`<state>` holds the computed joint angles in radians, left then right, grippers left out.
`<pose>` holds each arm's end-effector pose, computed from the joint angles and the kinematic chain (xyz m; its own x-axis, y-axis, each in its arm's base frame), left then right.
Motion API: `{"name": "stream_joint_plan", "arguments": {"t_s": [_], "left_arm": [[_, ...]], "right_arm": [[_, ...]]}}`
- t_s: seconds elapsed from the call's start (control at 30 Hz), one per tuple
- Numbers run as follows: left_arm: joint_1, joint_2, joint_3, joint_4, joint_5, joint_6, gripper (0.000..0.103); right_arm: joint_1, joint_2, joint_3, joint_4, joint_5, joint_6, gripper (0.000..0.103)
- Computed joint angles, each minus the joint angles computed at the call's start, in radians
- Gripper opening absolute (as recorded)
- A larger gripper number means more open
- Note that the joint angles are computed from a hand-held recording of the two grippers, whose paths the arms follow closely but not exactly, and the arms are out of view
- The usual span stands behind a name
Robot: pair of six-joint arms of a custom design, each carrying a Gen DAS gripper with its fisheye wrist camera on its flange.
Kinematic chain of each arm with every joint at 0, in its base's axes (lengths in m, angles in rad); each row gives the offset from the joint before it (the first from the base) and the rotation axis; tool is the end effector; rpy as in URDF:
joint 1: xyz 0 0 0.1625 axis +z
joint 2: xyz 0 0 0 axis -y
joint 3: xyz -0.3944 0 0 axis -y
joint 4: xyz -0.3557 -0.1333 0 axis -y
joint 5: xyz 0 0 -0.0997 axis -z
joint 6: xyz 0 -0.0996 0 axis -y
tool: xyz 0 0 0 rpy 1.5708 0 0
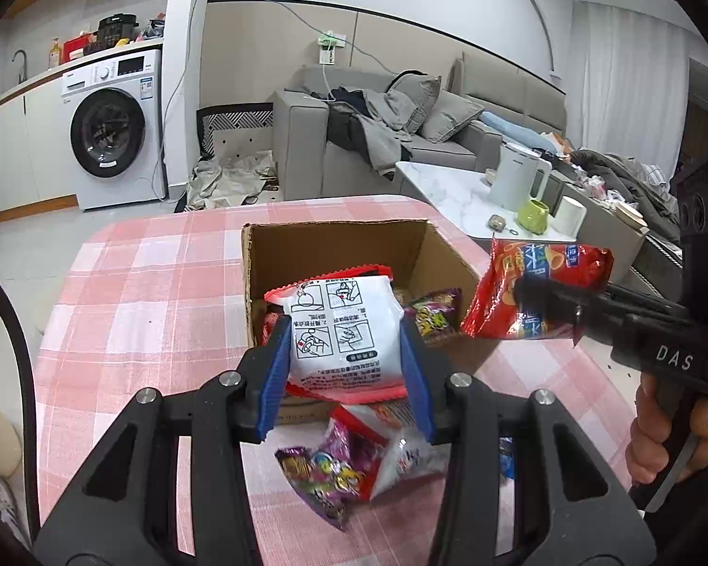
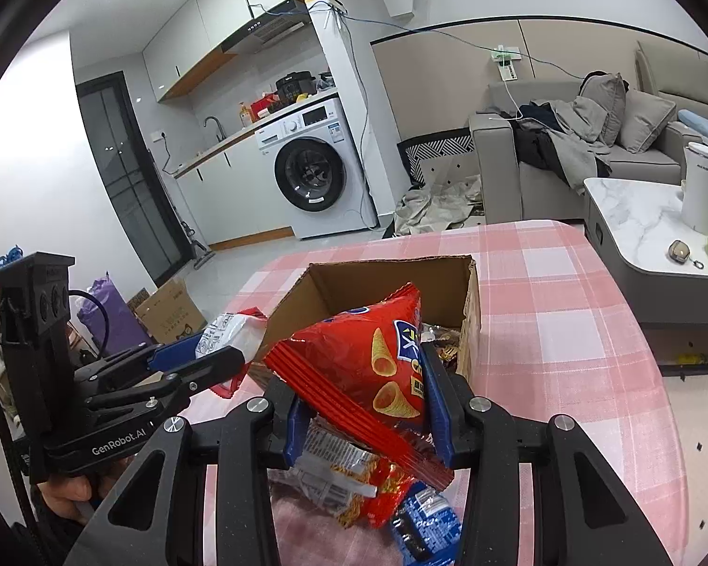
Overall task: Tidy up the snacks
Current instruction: 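Carry the white snack pack with the left tool while the right tool carries the chip bag to the box, then lower both snacks into the box and open both tools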
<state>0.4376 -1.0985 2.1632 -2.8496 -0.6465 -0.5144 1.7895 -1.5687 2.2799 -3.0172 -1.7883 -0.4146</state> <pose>-0.3283 -0.3885 0.1652 -0.7914 0.2087 -0.5745 0.5694 0.5936 -0.5687 0.1980 -0.3755 0.3195 -0.8363 -0.3562 0.4167 -0.5439 0.6343 -0.5494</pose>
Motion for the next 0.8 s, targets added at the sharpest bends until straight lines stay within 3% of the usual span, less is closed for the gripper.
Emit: {"name": "stream_joint_plan", "arguments": {"t_s": [0.23, 0.8], "left_arm": [[0.059, 0.058, -0.072, -0.019, 0.010, 0.070, 0.041], [0.188, 0.157, -0.160, -0.073, -0.023, 0.170, 0.041]], "right_arm": [[0.019, 0.099, -0.076, 0.019, -0.060, 0.023, 0.042], [-0.008, 0.222, -0.185, 0.049, -0.084, 0.039, 0.042]]}}
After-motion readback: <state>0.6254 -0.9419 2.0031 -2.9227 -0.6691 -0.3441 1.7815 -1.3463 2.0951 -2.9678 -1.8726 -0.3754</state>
